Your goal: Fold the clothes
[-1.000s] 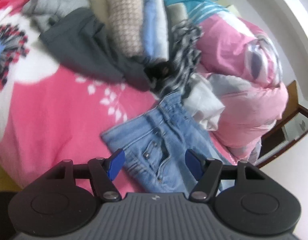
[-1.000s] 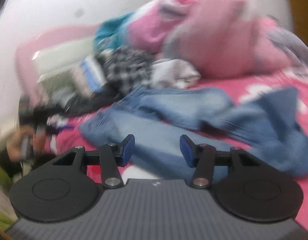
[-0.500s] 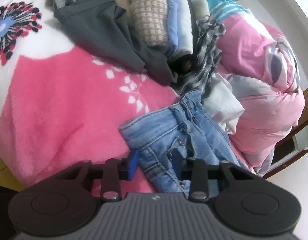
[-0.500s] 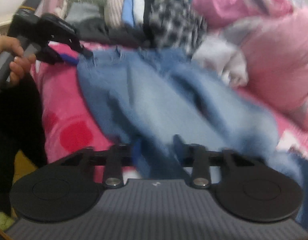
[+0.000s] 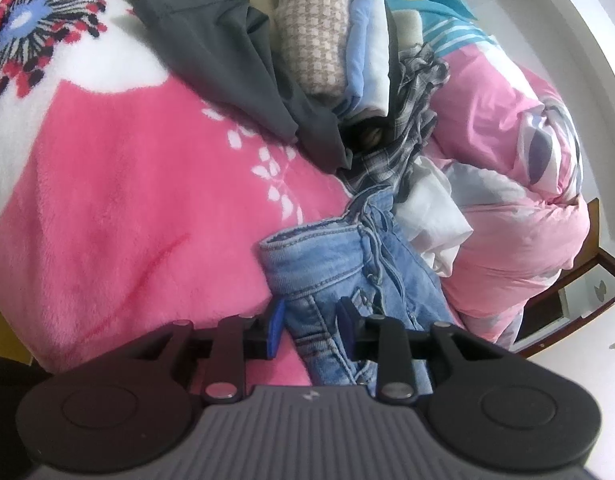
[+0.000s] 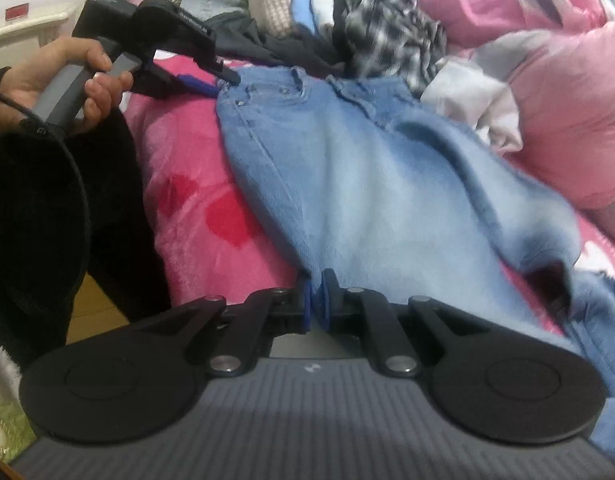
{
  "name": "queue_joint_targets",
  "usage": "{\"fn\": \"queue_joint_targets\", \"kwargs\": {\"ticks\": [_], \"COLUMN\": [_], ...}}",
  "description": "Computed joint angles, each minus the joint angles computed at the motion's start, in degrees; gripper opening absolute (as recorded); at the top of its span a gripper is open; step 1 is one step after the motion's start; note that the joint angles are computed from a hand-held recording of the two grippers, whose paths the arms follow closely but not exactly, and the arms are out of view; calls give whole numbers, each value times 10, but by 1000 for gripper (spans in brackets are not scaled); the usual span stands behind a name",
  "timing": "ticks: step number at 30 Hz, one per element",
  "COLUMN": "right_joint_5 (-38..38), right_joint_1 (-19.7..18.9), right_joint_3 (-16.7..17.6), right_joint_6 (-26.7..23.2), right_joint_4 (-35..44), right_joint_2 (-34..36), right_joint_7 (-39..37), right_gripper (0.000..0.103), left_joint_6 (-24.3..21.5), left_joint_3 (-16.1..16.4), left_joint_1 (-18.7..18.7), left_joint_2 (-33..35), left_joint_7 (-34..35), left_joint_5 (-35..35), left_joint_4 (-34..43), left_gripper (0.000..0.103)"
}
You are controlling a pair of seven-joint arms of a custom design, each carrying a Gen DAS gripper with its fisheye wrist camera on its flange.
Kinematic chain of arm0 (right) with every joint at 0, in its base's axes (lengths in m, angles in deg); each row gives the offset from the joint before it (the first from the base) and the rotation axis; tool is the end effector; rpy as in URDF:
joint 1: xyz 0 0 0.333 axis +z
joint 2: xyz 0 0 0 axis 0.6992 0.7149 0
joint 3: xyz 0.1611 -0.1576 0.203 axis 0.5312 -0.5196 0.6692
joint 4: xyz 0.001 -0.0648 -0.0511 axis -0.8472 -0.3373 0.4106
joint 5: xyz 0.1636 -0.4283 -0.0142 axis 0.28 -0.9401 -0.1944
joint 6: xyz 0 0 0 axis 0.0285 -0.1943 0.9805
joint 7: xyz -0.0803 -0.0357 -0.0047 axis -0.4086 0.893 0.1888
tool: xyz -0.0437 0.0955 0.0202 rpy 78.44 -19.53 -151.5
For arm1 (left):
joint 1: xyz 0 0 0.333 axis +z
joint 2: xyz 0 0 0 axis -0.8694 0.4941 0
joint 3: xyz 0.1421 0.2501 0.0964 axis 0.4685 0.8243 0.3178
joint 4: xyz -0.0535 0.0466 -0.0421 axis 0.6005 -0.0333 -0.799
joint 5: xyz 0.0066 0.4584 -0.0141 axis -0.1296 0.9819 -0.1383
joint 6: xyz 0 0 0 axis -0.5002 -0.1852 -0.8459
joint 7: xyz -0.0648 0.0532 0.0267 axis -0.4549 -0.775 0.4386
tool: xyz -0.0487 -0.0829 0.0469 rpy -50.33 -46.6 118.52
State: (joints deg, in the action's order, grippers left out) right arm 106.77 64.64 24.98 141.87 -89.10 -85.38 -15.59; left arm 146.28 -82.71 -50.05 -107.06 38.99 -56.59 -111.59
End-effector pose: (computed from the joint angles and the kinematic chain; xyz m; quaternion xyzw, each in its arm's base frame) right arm 0.4603 0.0790 0.4984 -0.8774 0.2073 -0.2304 0.3663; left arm 0.4414 -0.1383 0.4679 -0.8105 0.2624 -0.5098 0.1202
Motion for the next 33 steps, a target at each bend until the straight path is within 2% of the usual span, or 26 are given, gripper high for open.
{"fn": "queue_joint_targets", "kwargs": {"ticks": [4, 6, 8, 13, 16, 19, 22, 24, 25, 26, 28, 31, 33], "right_joint_5": [9, 15, 21, 58, 71, 63, 72, 74, 73, 72, 72, 89, 108], "right_joint_1": [5, 5, 4, 11, 10, 0, 0, -4, -8, -12, -21, -32, -40], "right_joint_3": [-3, -6, -8, -25, -27, -15, -9, -9, -11, -13, -16, -25, -35], "right_joint_6": [6, 3, -2, -22, -44, -50, -30, -39, -52, -66, -88, -108, -130], "right_joint_4": [5, 7, 6, 18, 24, 23, 10, 11, 14, 18, 24, 27, 38], "right_joint_2": [8, 10, 9, 0, -4, 13, 23, 17, 17, 17, 17, 12, 18], "right_joint_7": [-4, -4, -3, -18, -31, -35, -54, -47, -38, -29, -14, 1, 26], "right_gripper": [6, 6, 4, 3, 3, 3, 4, 6, 10, 18, 32, 41, 42], "left_joint_6": [-41, -76, -81, -78, -86, -104, -76, -70, -77, -86, -111, -177, -193], "left_joint_3": [-44, -71, -97, -117, -113, -86, -66, -42, -24, -7, 9, 1, -3], "left_joint_1": [36, 58, 82, 108, 110, 87, 75, 56, 39, 22, 1, -7, -5], "left_joint_2": [-10, -19, -27, -65, -81, -54, -37, -35, -35, -39, -56, -106, -119], "left_joint_7": [-14, -28, -54, -107, -119, -116, -129, -112, -96, -85, -73, -73, -75], "left_joint_5": [13, 34, 51, 84, 110, 129, 138, 143, 143, 141, 137, 147, 165], "left_joint_4": [19, 32, 37, 31, 30, 34, 21, 18, 16, 14, 8, 2, 8], "left_gripper": [29, 23, 15, 12, 12, 12, 13, 18, 21, 25, 33, 45, 45]}}
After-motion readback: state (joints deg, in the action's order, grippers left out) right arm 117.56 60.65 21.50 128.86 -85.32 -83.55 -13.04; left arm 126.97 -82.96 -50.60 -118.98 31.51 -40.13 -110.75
